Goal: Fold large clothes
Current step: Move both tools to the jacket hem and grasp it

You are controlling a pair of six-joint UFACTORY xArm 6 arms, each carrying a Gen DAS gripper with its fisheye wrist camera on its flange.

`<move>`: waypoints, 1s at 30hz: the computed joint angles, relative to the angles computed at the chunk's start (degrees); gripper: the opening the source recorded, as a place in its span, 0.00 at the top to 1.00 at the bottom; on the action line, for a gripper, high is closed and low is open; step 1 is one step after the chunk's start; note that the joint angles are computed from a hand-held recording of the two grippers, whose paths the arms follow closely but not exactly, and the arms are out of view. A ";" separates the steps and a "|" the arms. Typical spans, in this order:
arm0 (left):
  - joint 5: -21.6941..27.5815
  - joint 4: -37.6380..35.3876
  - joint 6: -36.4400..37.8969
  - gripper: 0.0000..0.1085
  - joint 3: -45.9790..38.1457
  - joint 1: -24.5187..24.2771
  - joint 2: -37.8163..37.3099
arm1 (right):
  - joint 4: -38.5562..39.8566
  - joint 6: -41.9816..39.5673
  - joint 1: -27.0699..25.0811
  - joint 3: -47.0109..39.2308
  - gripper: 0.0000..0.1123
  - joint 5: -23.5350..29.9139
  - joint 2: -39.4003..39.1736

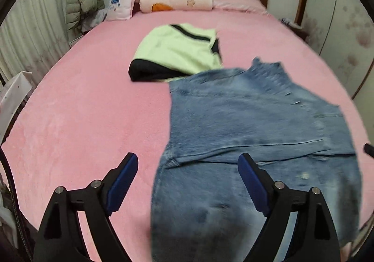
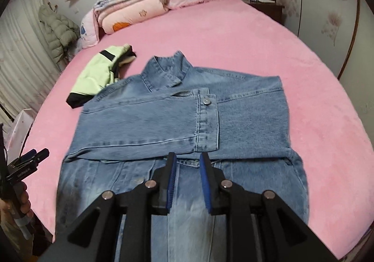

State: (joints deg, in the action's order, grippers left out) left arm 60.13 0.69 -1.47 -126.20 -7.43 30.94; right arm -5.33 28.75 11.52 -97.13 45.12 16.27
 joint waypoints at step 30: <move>-12.30 -6.38 2.70 0.20 51.51 3.39 -34.42 | -12.57 9.12 4.53 40.88 0.70 -9.78 -34.08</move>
